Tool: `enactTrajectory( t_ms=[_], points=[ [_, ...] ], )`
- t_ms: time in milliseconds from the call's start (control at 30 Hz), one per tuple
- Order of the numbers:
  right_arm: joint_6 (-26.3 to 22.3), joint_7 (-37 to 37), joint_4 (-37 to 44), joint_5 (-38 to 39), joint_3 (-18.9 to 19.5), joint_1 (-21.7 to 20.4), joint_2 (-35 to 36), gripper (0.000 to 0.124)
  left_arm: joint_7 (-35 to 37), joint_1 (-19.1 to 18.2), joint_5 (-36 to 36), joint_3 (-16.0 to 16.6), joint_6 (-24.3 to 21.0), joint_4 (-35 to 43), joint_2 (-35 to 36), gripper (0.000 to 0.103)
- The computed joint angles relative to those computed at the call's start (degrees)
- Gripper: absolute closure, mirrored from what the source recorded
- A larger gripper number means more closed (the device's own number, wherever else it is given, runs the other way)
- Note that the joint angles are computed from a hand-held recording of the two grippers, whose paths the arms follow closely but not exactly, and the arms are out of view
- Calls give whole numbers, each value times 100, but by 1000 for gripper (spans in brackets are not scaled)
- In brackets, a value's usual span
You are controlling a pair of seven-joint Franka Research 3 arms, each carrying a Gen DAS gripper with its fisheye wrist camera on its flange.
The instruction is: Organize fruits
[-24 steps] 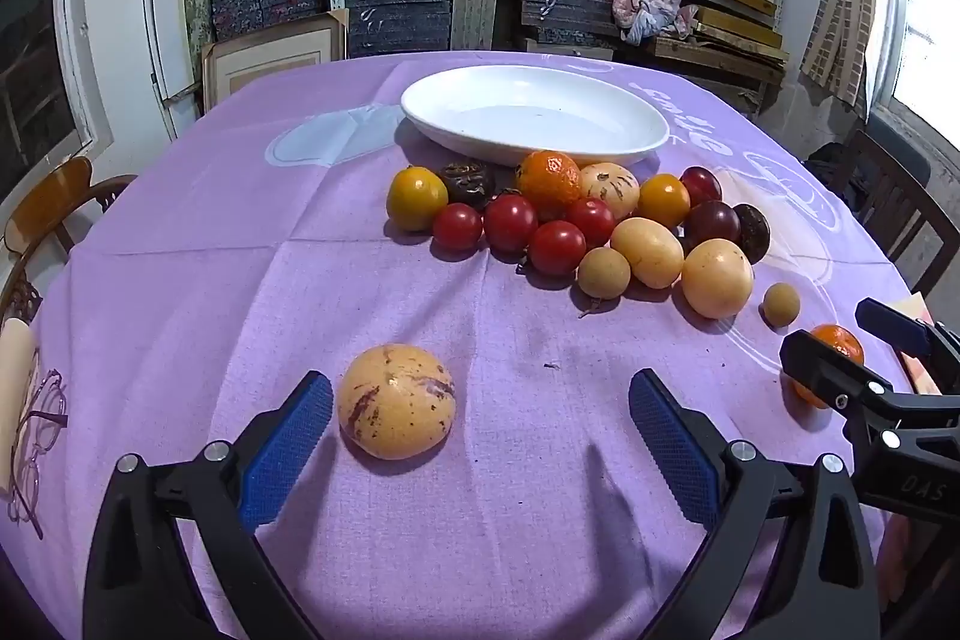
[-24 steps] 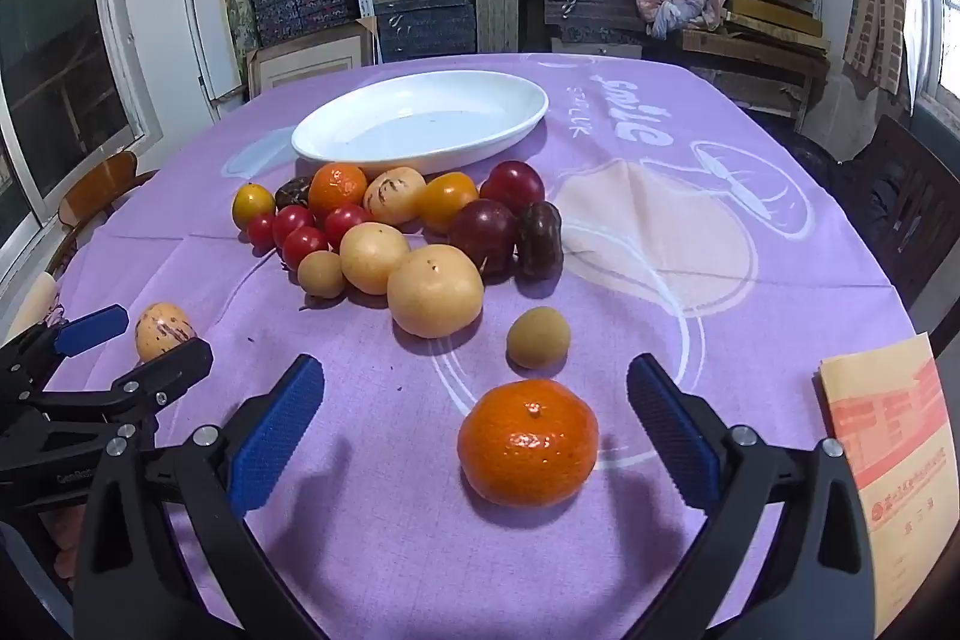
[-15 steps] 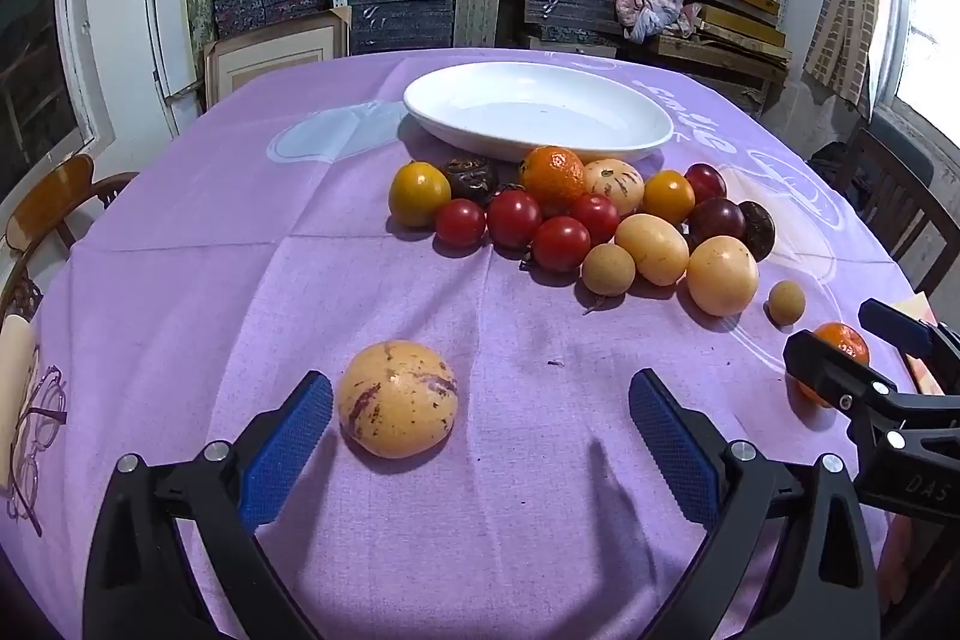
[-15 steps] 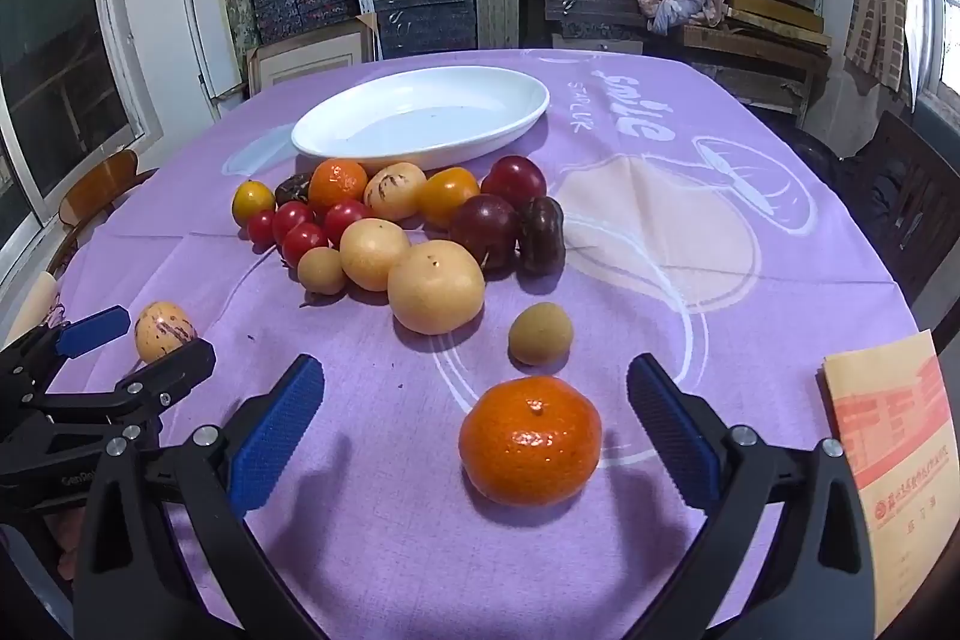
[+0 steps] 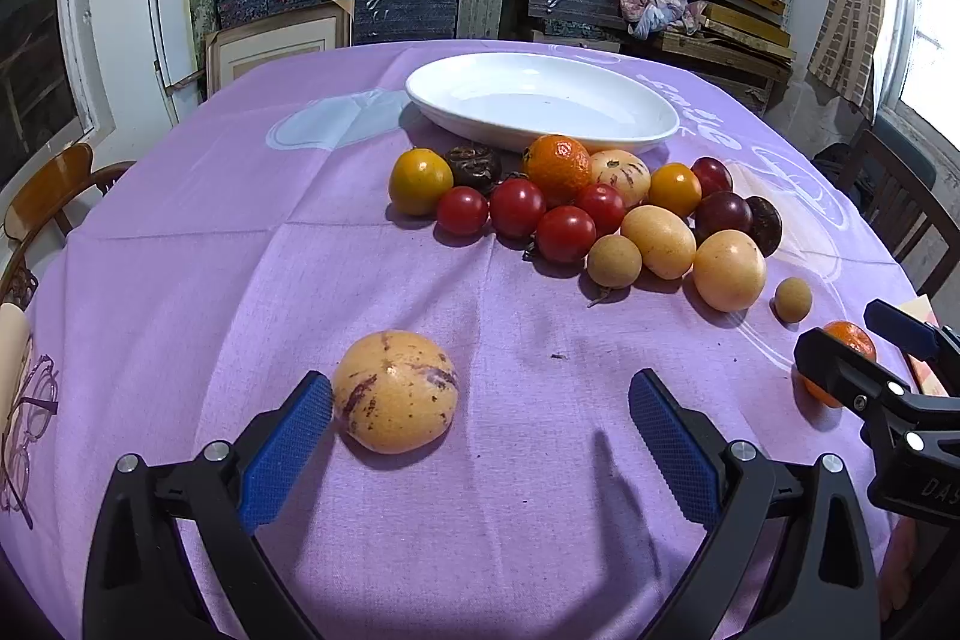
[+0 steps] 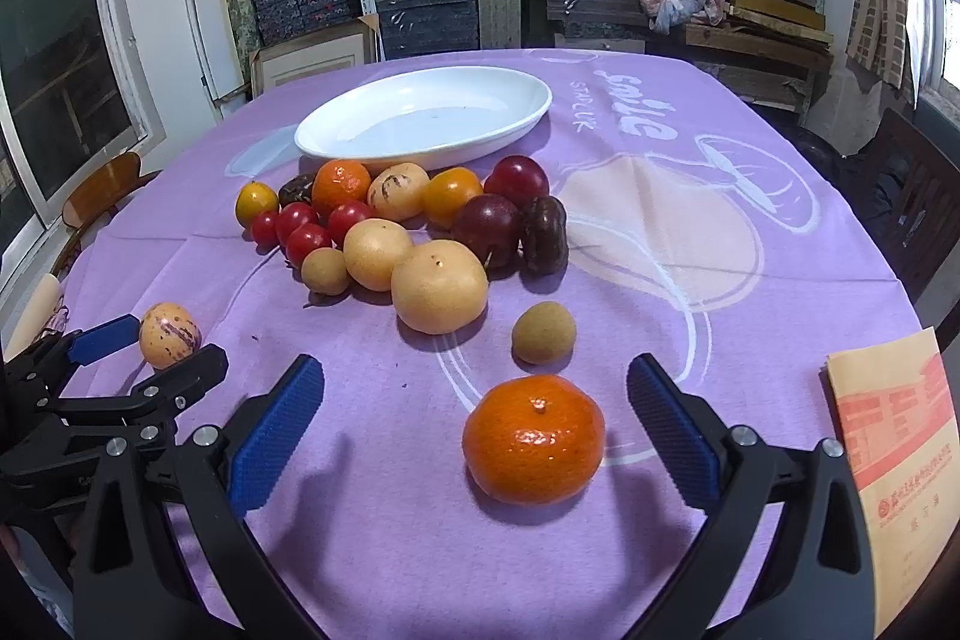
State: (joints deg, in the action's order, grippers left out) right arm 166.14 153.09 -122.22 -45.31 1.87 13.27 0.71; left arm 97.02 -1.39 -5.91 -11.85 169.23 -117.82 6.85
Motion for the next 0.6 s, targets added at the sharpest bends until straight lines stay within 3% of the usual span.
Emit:
enactTrajectory(
  t_ms=[600],
  points=[
    [40,-132,17,155,-33,48,42,25,2,10,8,-7,-1,11,12,3]
  ],
)
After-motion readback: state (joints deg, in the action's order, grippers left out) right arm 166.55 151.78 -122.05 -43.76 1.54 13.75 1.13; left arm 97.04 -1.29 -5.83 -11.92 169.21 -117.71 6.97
